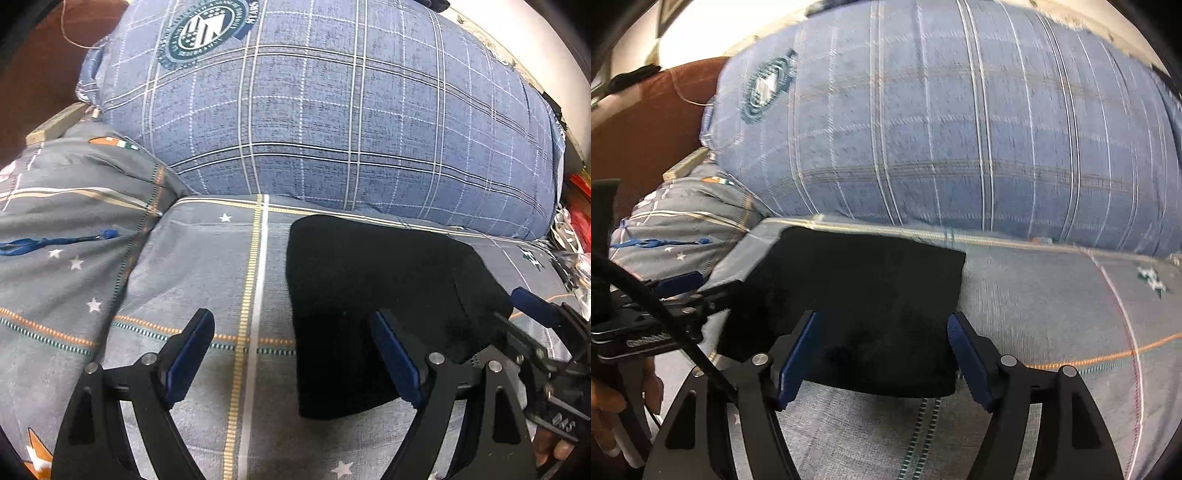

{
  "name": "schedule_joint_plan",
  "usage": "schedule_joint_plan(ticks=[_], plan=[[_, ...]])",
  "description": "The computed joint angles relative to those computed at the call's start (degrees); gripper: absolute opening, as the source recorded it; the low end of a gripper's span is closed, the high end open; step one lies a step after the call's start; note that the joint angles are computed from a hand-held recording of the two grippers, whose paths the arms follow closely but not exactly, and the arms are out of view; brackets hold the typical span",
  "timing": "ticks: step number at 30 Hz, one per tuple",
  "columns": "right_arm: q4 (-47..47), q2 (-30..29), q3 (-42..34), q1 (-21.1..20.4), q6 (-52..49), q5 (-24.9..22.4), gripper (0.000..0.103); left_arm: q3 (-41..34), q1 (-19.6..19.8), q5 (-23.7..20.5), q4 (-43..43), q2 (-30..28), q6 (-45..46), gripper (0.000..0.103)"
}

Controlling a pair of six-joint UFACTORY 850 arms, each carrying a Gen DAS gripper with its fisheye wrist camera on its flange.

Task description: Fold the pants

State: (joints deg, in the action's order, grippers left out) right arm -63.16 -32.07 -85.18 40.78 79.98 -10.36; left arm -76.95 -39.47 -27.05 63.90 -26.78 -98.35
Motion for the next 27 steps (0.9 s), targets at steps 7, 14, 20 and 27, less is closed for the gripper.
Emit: schedule_joint_plan(ticks=[7, 14, 20, 27], plan=[[16.3, -2.6, -2.1, 0.2, -17.7, -2.5, 0.084, 1.4, -1.1, -1.2, 1.6, 0.8, -2.0, 0.086], [6.9, 0.7, 1.8, 0.0, -5.6, 1.4, 0.084, 3.1, -2.6, -3.7, 7.2, 2.1, -6.8, 0.086], [-8.7, 2.6, 3.6, 1.8, 8.7, -0.7, 0.086, 4.4, -3.9, -6.5, 10.2, 3.5, -10.1, 0.086], [-18.4, 5.2, 6.1, 2.6, 19.5, -2.1, 0.089, 5.5, -5.4, -9.1, 10.6, 4.6, -10.3, 0.086]])
